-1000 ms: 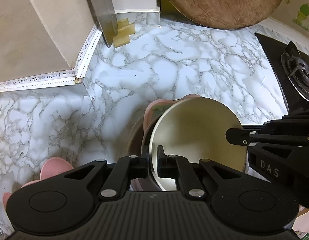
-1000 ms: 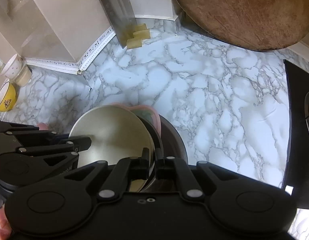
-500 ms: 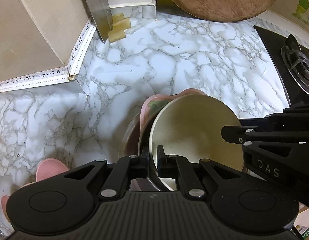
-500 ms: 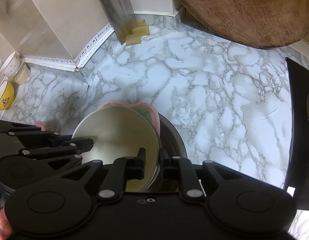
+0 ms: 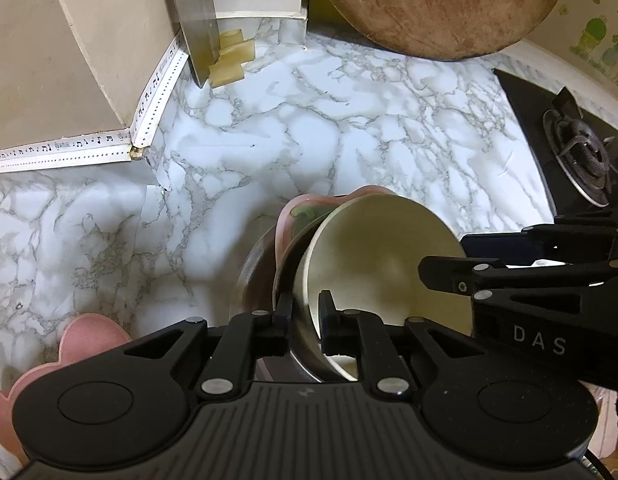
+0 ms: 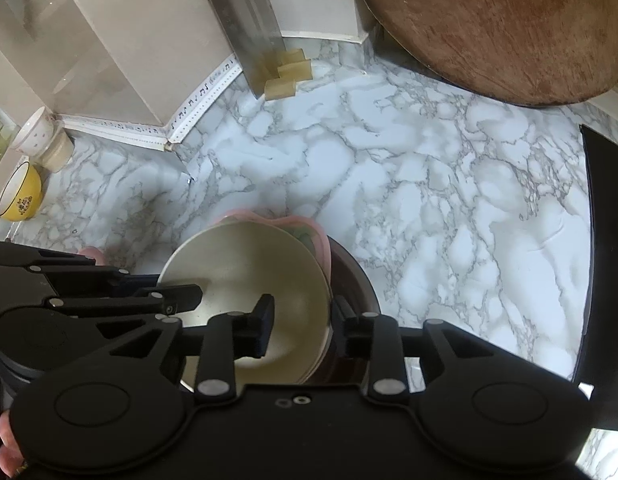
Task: Organize plates and bowls
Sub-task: 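Lower the cream bowl into the pink pot and open both grippers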
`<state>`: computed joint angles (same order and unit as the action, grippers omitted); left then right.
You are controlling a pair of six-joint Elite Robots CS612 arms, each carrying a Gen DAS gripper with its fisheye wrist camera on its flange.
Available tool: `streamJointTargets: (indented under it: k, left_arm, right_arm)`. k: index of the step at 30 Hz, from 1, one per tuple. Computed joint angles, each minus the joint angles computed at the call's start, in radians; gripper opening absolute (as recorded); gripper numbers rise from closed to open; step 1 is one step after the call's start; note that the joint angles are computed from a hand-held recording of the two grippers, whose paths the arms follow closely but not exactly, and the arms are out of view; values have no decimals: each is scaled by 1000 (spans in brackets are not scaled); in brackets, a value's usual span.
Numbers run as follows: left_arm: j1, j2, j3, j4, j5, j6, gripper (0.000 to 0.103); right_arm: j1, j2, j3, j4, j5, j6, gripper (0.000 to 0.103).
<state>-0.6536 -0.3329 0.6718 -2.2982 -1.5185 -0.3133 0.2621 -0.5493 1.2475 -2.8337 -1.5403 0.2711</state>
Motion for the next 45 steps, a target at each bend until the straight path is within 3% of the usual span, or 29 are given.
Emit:
streamJointTargets:
  k: [16,27,32,33,35,36,37,45]
  left_arm:
    - [6,-73,143,-135,-51,42,25]
    - [6,-146,291,-313,-38,74,25]
    - [2,-167,336,-371,-27,44,25]
    - [2,-170,343,-381,-23,35,28]
    - [-1,-177,362,-414,-10,11,46]
    - [-3,-179,373,-439,2,-4,62]
    - [-7,-184,390,-477,22,-19,68]
    - [-29,-208,463,-555,118,-111,73]
  right_arm:
    - [12,-24,39,-55,-21,-11,47]
    - [30,-66,130,-200,-39,9,60]
    - [34,-82,173,-281,-39,-17,71]
    - [34,-84,180,-294,-40,-21,71]
    - [30,-90,195,-316,-26,-34,72]
    - [28,-93,202,-326,-21,-39,72]
    - [25,-95,208,-336,-14,-47,74]
    - [5,-115,264,-403,34,-125,87]
